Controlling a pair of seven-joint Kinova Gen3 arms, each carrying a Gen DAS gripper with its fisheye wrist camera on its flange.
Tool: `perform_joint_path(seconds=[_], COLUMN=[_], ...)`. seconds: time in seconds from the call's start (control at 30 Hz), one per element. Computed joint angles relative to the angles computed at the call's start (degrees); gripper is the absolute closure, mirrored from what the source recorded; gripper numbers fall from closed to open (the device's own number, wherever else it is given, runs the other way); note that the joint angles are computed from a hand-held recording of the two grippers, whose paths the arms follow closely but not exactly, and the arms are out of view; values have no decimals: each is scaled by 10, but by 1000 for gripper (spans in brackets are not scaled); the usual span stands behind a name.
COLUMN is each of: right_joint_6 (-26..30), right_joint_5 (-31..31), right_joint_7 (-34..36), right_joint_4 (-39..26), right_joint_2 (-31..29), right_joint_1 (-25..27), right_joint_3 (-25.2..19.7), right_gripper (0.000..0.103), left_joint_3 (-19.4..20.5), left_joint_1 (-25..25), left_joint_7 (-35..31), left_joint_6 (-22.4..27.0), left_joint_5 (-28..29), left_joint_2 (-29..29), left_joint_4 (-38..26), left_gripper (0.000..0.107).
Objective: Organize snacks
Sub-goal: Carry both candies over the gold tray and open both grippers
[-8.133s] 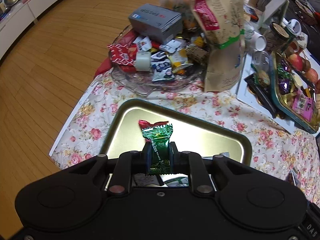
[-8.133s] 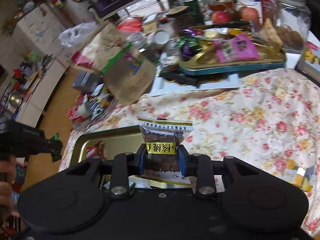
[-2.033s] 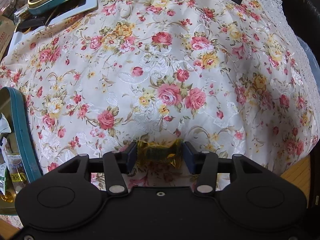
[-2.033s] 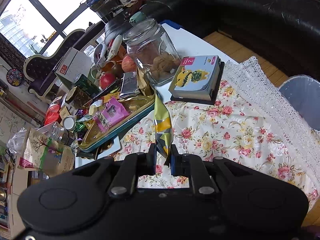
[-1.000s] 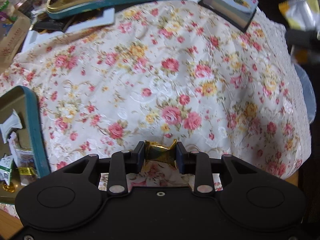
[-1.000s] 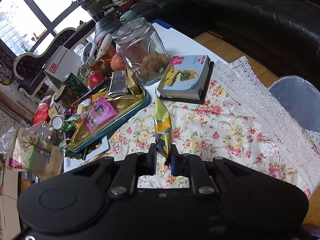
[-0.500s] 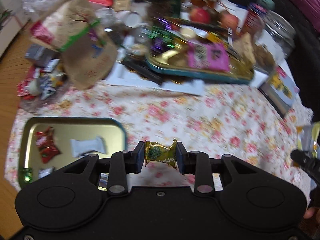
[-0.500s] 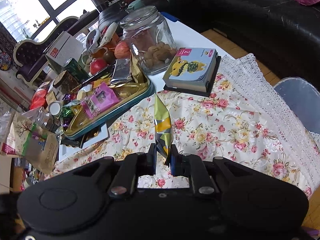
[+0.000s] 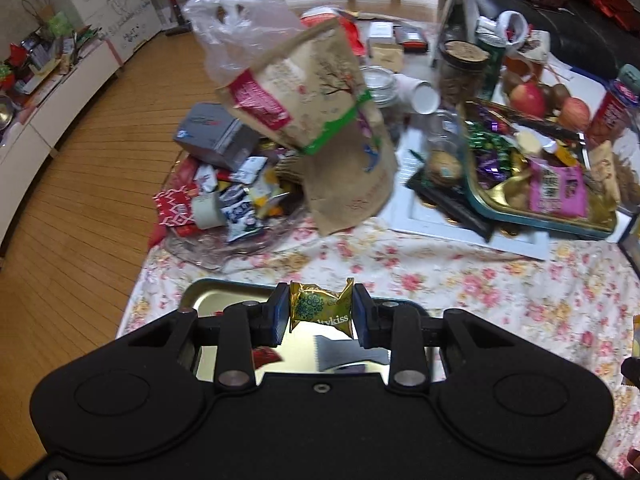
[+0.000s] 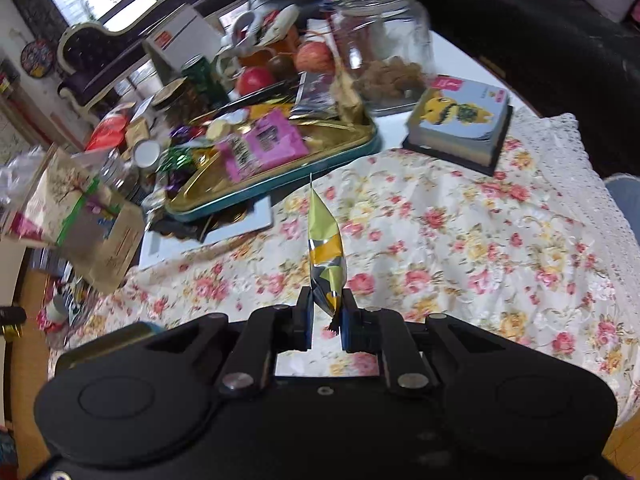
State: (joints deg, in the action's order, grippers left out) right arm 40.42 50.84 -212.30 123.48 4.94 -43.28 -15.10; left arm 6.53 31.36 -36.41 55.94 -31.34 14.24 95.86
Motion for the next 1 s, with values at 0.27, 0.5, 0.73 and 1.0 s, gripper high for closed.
perform_joint_path(seconds=[0.27, 0.5, 0.73, 1.0], right_joint_6=[-36, -76, -120, -143], right_joint_5=[7, 34, 66, 44], right_joint_7=[73, 128, 149, 165], right_joint_4=[-82, -162, -206, -211], right_joint_2=[65, 114, 144, 144], right_joint_1=[-43, -101, -150, -166], right_joint_3=[9, 42, 83, 108], right_gripper=[88, 88, 82, 69], left_joint_3=[-15, -19, -17, -15], left_joint_1=[-63, -92, -107, -128], left_joint_7=[-42, -36, -40, -56], left_joint_6=[-11, -11, -17, -36], left_joint_5=[64, 93, 114, 136], left_joint_2=[-5, -16, -26, -41], left_joint_4=[21, 29, 33, 45], left_gripper=[64, 58, 57, 51])
